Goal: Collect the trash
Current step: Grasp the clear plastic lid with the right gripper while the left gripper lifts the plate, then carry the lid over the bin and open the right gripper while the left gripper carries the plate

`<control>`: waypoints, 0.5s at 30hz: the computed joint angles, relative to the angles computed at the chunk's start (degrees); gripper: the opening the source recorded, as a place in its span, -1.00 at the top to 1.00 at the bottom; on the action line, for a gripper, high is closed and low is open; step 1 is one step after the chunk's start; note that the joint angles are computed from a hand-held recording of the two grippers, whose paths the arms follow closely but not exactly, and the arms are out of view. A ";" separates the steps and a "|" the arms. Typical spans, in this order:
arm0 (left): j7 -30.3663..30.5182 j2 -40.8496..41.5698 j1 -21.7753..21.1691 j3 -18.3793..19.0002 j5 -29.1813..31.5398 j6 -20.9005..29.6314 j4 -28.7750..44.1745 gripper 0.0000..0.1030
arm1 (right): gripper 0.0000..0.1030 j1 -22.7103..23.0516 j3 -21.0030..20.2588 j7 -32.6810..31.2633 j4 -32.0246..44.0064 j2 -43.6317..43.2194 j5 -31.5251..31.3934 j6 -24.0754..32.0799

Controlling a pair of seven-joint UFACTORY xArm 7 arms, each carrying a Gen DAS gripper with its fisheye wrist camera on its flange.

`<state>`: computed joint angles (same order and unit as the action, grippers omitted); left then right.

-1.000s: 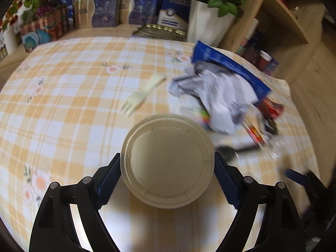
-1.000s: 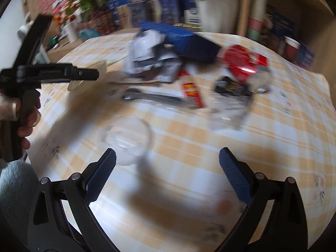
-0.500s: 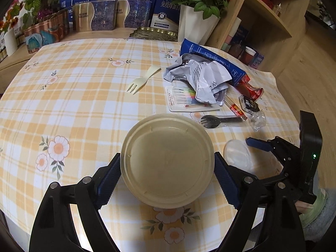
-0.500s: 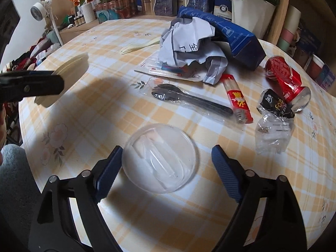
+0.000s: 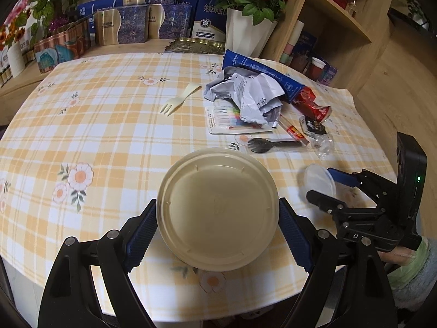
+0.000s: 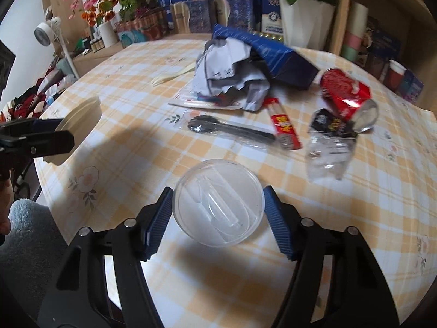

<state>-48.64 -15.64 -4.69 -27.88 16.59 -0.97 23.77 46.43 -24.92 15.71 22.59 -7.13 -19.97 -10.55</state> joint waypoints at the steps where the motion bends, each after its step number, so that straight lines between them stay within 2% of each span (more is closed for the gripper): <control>1: -0.01 -0.61 -1.11 0.60 -0.51 0.21 -0.32 -0.61 | -0.30 -3.68 3.60 -0.37 -0.73 -0.86 0.77 -0.02; 6: -0.55 -4.75 -5.33 1.17 -1.84 3.06 -1.56 -0.61 | -0.30 -12.53 11.14 -3.67 -6.34 -8.78 4.95 1.23; 12: -2.29 -9.94 -10.82 1.52 -3.39 6.16 -3.75 -0.61 | -0.30 -16.25 15.78 -6.30 -14.48 -21.57 8.75 4.79; 15: -2.96 -13.01 -14.37 2.37 -4.63 8.04 -5.22 -0.61 | -0.30 -15.85 17.16 -7.20 -18.13 -28.41 10.77 8.39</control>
<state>-51.60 -28.66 -19.06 -25.50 11.96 7.08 18.55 30.58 -7.75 8.51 4.46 -35.54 -9.20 -2.16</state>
